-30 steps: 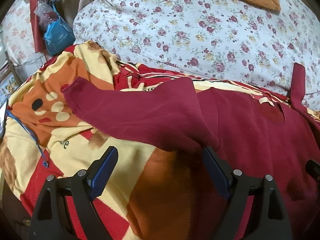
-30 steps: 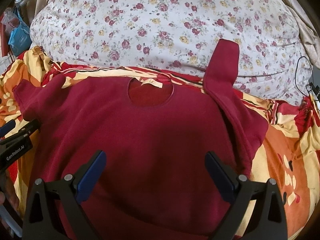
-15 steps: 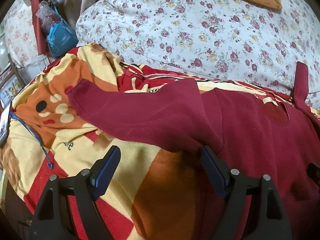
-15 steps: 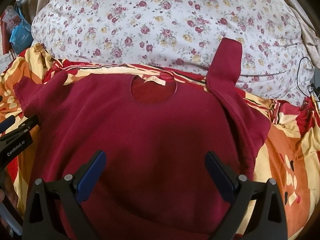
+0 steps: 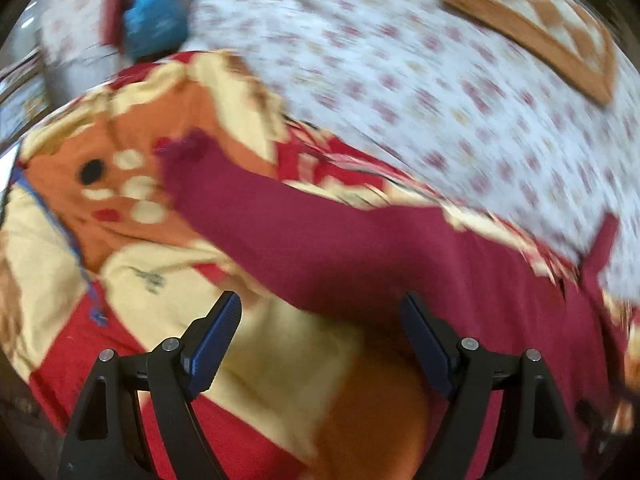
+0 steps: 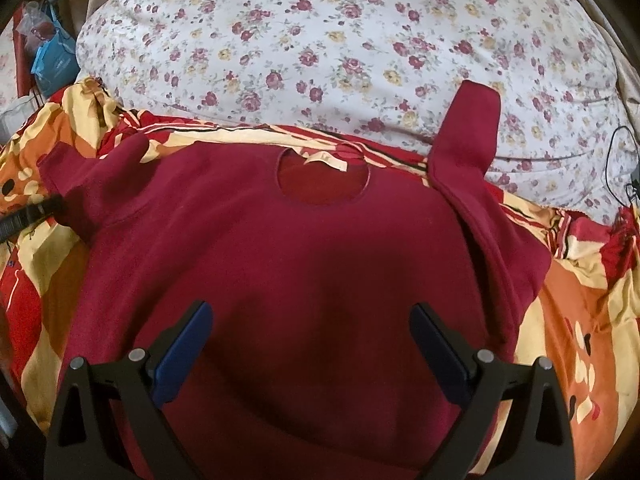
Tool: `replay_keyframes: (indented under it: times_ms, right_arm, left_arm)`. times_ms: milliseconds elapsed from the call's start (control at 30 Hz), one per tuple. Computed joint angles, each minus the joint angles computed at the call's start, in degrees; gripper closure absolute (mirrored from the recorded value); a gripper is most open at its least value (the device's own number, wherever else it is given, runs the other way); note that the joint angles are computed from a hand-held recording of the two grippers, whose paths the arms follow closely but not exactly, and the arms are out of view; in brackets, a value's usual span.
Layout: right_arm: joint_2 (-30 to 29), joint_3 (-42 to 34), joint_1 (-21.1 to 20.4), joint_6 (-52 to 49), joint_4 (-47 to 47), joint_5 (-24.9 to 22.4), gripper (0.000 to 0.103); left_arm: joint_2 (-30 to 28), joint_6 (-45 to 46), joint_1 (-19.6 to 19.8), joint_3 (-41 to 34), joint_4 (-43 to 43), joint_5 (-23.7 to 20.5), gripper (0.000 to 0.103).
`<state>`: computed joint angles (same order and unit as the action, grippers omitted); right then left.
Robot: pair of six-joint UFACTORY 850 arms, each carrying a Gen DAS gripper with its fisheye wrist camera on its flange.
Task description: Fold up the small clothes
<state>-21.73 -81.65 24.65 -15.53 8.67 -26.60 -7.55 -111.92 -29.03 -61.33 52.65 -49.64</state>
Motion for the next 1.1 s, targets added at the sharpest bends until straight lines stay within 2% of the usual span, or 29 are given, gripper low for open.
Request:
replay_keyframes:
  times_ms: [100, 233, 333, 400, 433, 700, 733, 767, 800, 867, 967, 1100]
  right_arm:
    - [-0.3, -0.3, -0.3, -1.5, 1.7, -0.7, 0.003]
    - [-1.0, -0.8, -0.6, -2.8, 3.1, -1.9, 0.003]
    - [-0.9, -0.6, -0.7, -4.3, 4.5, -1.8, 0.003]
    - [-1.0, -0.7, -0.7, -5.0, 5.1, -2.1, 0.003]
    - [-1.0, -0.7, -0.7, -5.7, 5.8, -2.3, 0.003]
    - [-2.0, -1.4, -0.8, -5.9, 5.1, -4.0, 0.003]
    - [-2.3, -1.5, -0.8, -5.5, 4.7, -4.2, 0.003]
    - [-2.4, -1.6, -0.8, -5.3, 4.5, -4.3, 0.003]
    - [-2.5, -1.7, -0.9, -5.3, 4.7, -4.4, 0.003]
    - [-2.7, -1.8, -1.1, -5.2, 5.0, -4.4, 0.003]
    - [-2.8, -2.0, -1.3, -5.3, 5.9, -4.5, 0.003]
    - [-2.4, -1.7, -1.6, -6.4, 7.5, -4.5, 0.003]
  left_arm:
    - [3.5, -4.6, 2.8, 3.1, 1.1, 0.3, 0.030]
    - [5.0, -4.8, 8.7, 5.4, 0.4, 1.0, 0.030]
    - [3.1, -0.9, 13.9, 5.0, -2.1, 0.7, 0.031]
    - [1.7, 0.0, 15.8, 4.6, -2.6, 0.1, 0.041]
    - [0.8, 0.2, 16.9, 4.4, -2.6, -0.1, 0.042]
    - [-3.6, -0.2, 20.6, 3.1, 3.2, -0.7, 0.045]
    - [-3.8, -0.4, 20.6, 3.1, 3.6, -1.0, 0.048]
    - [-4.2, -1.1, 20.4, 3.0, 5.3, -1.7, 0.058]
    - [-4.2, -1.0, 20.3, 3.0, 5.7, -1.7, 0.076]
    - [-3.6, -0.4, 20.4, 3.2, 5.2, -0.3, 0.101]
    - [1.5, -5.9, 20.0, 6.6, 8.8, 6.0, 0.103]
    - [5.6, -9.7, 17.3, 7.8, 13.9, 6.3, 0.103]
